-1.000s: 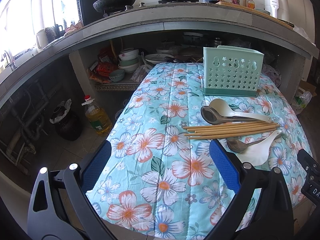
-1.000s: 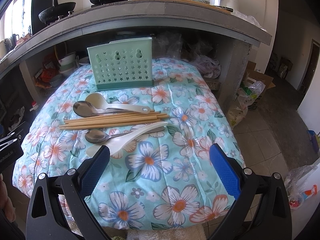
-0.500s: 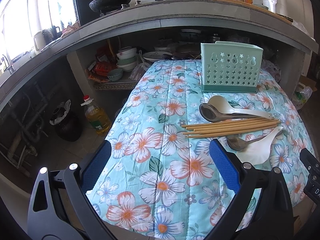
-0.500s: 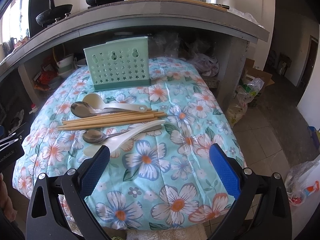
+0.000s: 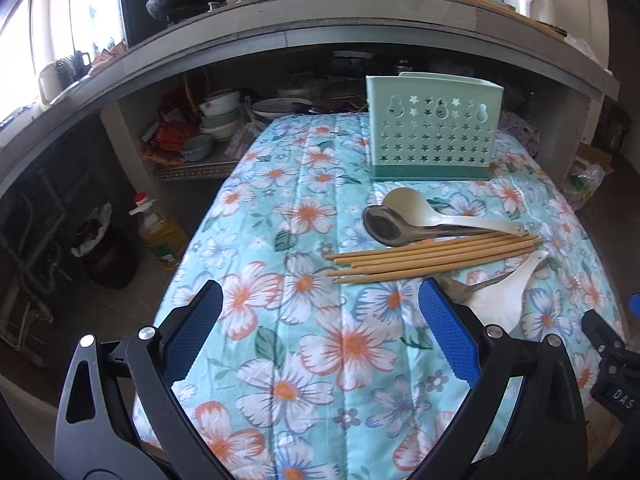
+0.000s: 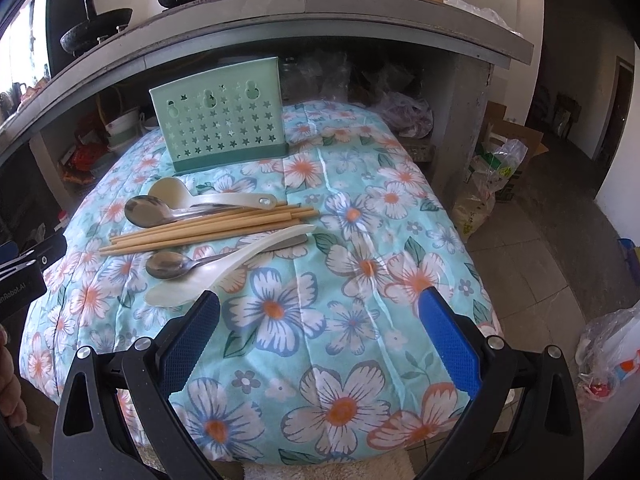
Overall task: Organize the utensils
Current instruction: 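Reach the left tool to the metal spoon and close on it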
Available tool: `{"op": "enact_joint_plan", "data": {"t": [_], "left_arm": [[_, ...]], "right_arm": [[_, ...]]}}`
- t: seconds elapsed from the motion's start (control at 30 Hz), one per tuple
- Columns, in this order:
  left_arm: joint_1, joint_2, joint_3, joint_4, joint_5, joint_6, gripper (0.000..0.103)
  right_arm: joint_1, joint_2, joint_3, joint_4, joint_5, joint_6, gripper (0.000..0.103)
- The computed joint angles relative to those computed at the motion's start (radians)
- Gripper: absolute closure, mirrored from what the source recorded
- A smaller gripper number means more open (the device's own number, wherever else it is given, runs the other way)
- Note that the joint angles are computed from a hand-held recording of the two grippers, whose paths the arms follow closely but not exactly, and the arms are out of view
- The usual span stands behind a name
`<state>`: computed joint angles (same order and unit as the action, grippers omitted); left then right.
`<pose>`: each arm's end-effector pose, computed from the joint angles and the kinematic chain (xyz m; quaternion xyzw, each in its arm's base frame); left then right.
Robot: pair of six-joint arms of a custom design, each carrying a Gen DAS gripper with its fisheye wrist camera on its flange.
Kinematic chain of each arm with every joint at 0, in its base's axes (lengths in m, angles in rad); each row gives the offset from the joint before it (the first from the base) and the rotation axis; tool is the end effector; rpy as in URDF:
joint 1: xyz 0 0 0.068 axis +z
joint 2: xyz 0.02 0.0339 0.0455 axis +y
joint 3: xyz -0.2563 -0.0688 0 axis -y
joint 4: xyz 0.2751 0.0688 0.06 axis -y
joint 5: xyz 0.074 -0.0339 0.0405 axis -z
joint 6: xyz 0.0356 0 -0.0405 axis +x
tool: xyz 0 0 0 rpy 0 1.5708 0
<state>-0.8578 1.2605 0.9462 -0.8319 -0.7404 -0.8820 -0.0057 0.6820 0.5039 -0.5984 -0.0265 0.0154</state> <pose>0.1903 -0.1834 0.2382 -0.0873 0.9103 0.0780 0.3970 0.1806 -0.0001 0.2086 0.0046 0.9221 0.0141 0.3867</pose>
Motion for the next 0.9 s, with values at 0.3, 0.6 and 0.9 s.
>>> {"op": "enact_joint_plan", "data": {"t": [0.3, 0.6, 0.9], "left_arm": [[0.046, -0.060, -0.086, 0.245, 0.108, 0.171, 0.008], [0.137, -0.050, -0.157, 0.467, 0.402, 0.188, 0.008], [0.146, 0.051, -0.110, 0.466, 0.456, 0.215, 0.011]], "right_arm": [[-0.038, 0.049, -0.034, 0.087, -0.027, -0.035, 0.006], [-0.038, 0.067, -0.101, 0.207, -0.045, -0.139, 0.006], [-0.062, 0.125, -0.124, 0.264, -0.203, -0.214, 0.006]]}}
